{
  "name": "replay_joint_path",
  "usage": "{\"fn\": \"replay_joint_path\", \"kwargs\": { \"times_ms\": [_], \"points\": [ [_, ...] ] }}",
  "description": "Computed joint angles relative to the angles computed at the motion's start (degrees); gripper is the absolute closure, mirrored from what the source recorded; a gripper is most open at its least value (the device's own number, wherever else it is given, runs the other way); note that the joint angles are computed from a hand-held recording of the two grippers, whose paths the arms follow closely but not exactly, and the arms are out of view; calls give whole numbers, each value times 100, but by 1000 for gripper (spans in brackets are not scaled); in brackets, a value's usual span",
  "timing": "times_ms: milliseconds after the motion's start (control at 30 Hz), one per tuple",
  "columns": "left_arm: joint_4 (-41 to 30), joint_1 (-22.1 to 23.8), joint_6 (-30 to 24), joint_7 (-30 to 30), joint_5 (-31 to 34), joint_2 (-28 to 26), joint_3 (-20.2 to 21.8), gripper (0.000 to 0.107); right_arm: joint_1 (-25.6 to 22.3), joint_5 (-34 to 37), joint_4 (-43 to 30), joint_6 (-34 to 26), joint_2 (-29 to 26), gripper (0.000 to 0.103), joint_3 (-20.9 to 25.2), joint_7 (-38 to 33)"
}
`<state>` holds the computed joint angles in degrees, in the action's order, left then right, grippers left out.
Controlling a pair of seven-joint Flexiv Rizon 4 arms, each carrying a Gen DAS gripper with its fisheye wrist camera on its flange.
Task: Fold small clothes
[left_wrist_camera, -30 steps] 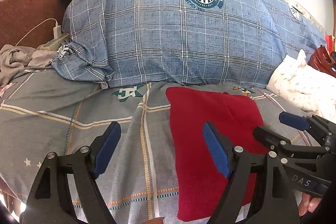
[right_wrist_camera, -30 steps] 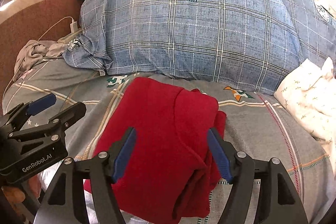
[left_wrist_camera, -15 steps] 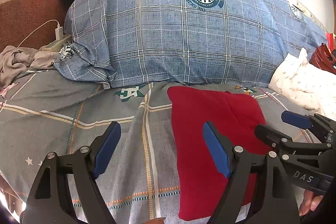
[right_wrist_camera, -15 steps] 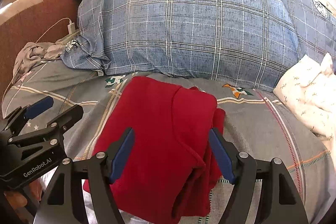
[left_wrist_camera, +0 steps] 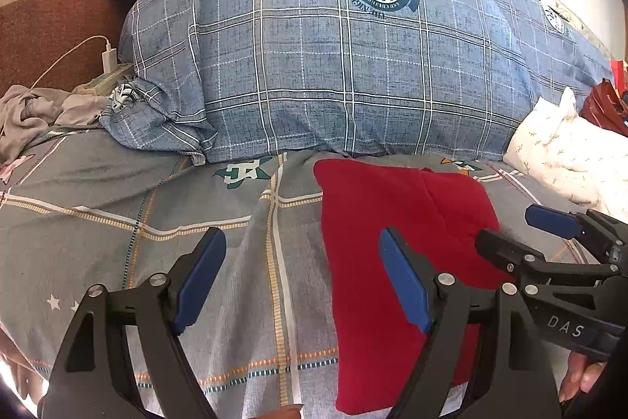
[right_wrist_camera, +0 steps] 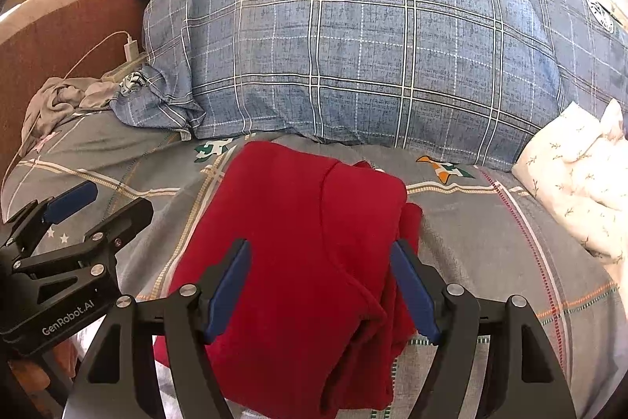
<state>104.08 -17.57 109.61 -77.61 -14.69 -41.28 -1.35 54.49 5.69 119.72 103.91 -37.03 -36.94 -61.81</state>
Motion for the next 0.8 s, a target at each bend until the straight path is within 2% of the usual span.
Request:
{"fn": "replay_joint_path", "kwargs": {
  "times_ms": [800],
  "points": [
    [-108,-103,-44,14,-57,-91,98,26,-305,-75,-137,8,-36,29,312,-15]
  ]
}}
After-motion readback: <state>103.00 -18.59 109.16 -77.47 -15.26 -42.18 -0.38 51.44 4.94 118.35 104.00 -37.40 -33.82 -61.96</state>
